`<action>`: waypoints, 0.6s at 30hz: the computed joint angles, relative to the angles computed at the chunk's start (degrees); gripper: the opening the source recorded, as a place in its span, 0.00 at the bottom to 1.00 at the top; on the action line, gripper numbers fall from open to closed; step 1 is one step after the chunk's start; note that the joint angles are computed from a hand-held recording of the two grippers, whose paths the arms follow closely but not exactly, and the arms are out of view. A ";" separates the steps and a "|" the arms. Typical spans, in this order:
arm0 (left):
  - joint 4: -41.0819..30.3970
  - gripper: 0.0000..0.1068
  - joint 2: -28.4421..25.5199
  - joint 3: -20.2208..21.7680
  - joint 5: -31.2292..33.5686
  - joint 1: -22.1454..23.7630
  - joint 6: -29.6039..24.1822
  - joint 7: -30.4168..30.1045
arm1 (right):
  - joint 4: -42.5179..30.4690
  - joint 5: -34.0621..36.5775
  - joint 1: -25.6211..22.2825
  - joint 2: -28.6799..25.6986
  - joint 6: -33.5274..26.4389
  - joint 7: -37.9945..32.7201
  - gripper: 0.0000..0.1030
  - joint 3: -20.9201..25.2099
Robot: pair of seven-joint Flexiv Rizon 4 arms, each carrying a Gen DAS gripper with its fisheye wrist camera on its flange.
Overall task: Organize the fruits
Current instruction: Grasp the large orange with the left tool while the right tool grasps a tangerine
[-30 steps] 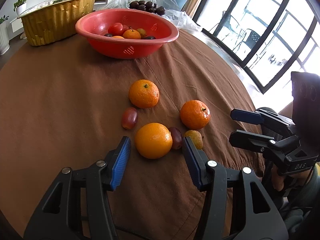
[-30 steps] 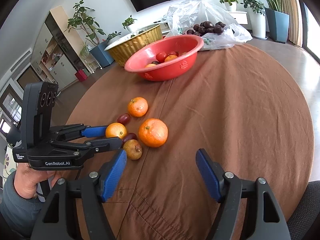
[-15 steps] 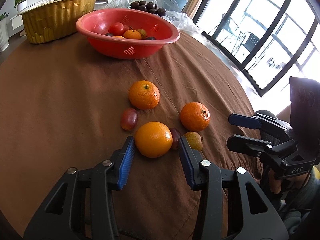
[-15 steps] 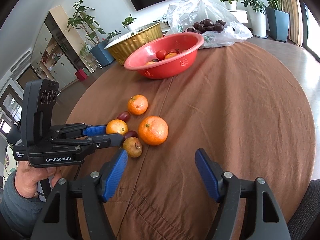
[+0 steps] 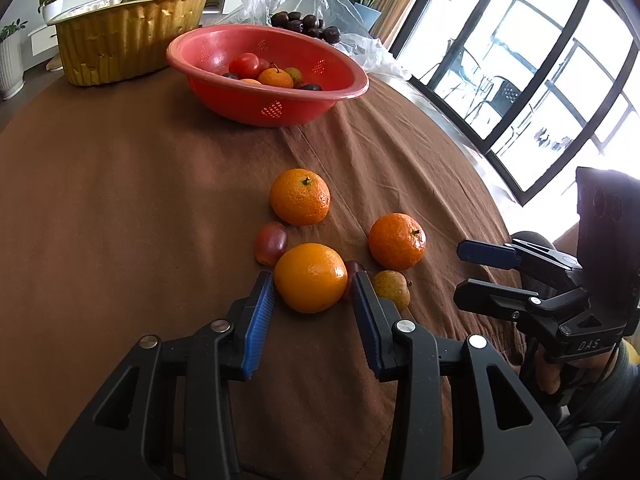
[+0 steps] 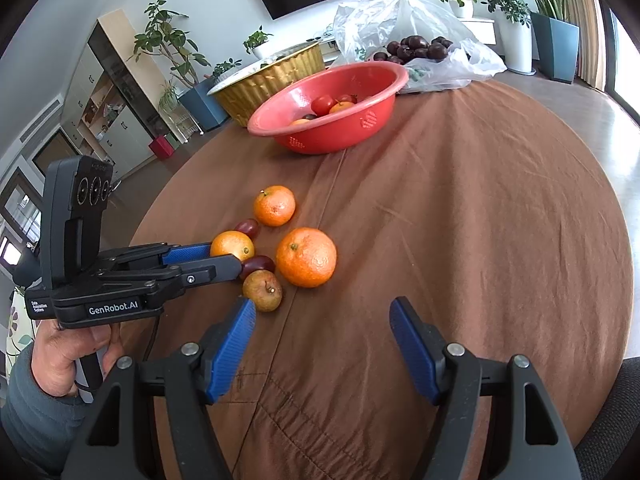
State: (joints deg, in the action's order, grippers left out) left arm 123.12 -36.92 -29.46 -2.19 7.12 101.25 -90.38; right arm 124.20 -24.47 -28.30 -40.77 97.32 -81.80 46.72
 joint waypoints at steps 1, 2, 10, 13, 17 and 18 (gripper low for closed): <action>0.11 0.32 0.07 -0.10 0.12 0.16 0.10 0.05 | 0.01 -0.03 -0.10 -0.02 -0.07 0.03 0.71 0.06; 0.17 0.32 0.09 -0.37 0.25 0.45 -0.05 0.16 | -0.11 -0.10 -0.25 -0.08 -0.27 0.03 0.71 0.22; -0.44 0.38 0.06 0.47 -0.89 -0.56 -0.79 -0.39 | -0.39 0.40 -0.03 -0.17 -0.61 -0.42 0.71 0.23; -0.73 0.53 -0.11 0.57 -1.22 -0.77 -0.68 -0.41 | -0.27 0.56 0.11 -0.05 -0.32 -0.57 0.71 0.12; -1.53 0.52 -0.05 1.54 -1.46 -2.18 -1.34 -0.08 | -0.38 0.66 0.15 -0.14 -0.60 -0.48 0.71 0.11; -1.65 0.51 -0.03 1.75 -1.56 -2.43 -1.52 0.08 | -0.41 0.67 0.05 -0.24 -0.68 -0.57 0.71 0.23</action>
State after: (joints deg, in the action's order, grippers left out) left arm 121.47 -36.95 -27.71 -3.76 4.70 99.73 -90.30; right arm 123.79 -23.79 -28.24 -41.01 96.64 -82.37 46.94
